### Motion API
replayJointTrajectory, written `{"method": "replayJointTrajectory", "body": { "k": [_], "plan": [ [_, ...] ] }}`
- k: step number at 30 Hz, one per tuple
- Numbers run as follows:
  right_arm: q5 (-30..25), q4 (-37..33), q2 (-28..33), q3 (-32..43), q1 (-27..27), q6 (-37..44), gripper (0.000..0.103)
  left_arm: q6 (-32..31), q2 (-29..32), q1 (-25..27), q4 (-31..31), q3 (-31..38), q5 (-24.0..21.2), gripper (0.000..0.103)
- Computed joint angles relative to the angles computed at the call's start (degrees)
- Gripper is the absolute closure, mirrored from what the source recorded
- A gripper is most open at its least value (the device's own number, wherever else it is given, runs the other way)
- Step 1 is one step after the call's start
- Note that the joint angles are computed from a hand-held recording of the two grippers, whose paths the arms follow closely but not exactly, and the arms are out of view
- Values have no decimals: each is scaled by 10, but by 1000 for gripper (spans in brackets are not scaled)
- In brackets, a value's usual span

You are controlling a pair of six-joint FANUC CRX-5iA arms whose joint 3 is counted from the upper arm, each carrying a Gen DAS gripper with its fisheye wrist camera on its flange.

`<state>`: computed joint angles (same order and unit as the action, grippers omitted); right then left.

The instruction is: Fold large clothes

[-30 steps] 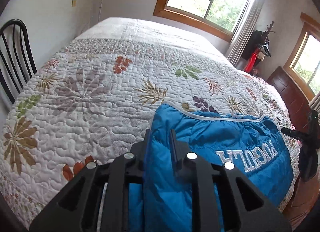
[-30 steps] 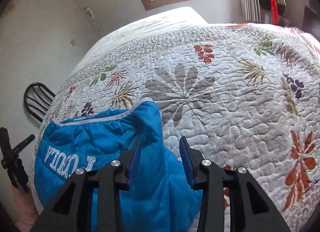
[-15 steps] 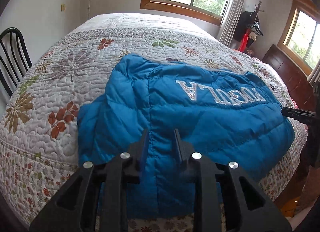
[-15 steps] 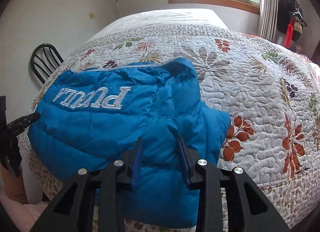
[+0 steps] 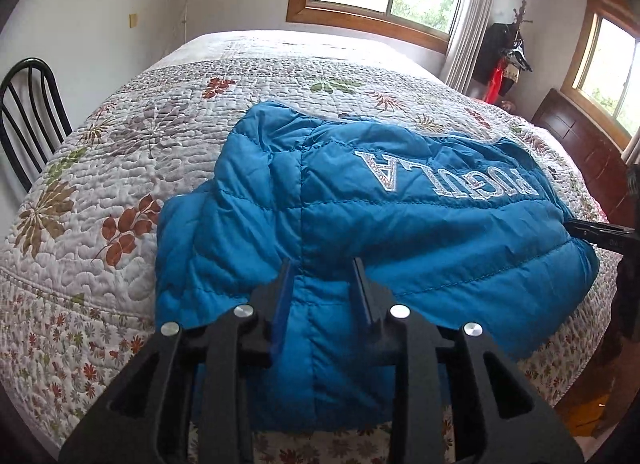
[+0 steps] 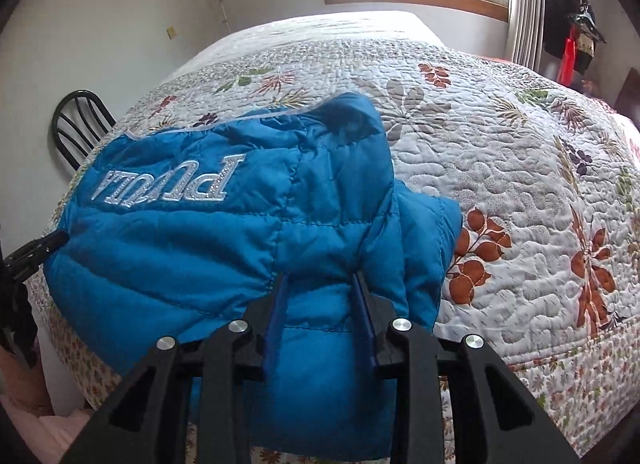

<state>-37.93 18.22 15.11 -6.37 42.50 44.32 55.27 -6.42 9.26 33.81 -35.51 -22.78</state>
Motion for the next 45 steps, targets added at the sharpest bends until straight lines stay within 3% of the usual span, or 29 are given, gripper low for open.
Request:
{"method": "replayJointTrajectory", "body": {
  "k": [12, 18, 20, 24, 28, 31, 34, 39, 42, 45],
  "plan": [
    [19, -5, 19, 2, -5, -3, 71, -41, 11, -16, 49, -27, 53, 74],
    [35, 10, -5, -22, -2, -35, 66, 17, 3, -7, -8, -11, 27, 74],
    [47, 7, -22, -34, -1, -38, 61, 21, -8, -5, -10, -15, 22, 69],
    [48, 45, -56, -67, 6, -80, 60, 32, -39, 6, -12, -29, 5, 56],
    [47, 48, -91, -96, 2, -101, 51, 75, -85, 28, -37, -52, -13, 48],
    [37, 28, -108, -106, -3, -96, 51, 118, -117, 56, -49, -70, -41, 40],
    [27, -11, -115, -108, -5, -70, 51, 97, -131, 89, 23, -105, -76, 40],
    [34, -76, -115, -112, -16, -28, 52, -38, -119, 101, 261, -174, -116, 40],
    [38, -144, -105, -98, -30, 34, 71, -58, -99, 77, 325, -180, -115, 40],
    [28, -165, -86, -87, -32, 61, 73, -69, -76, 49, 365, -176, -102, 40]
  ]
}}
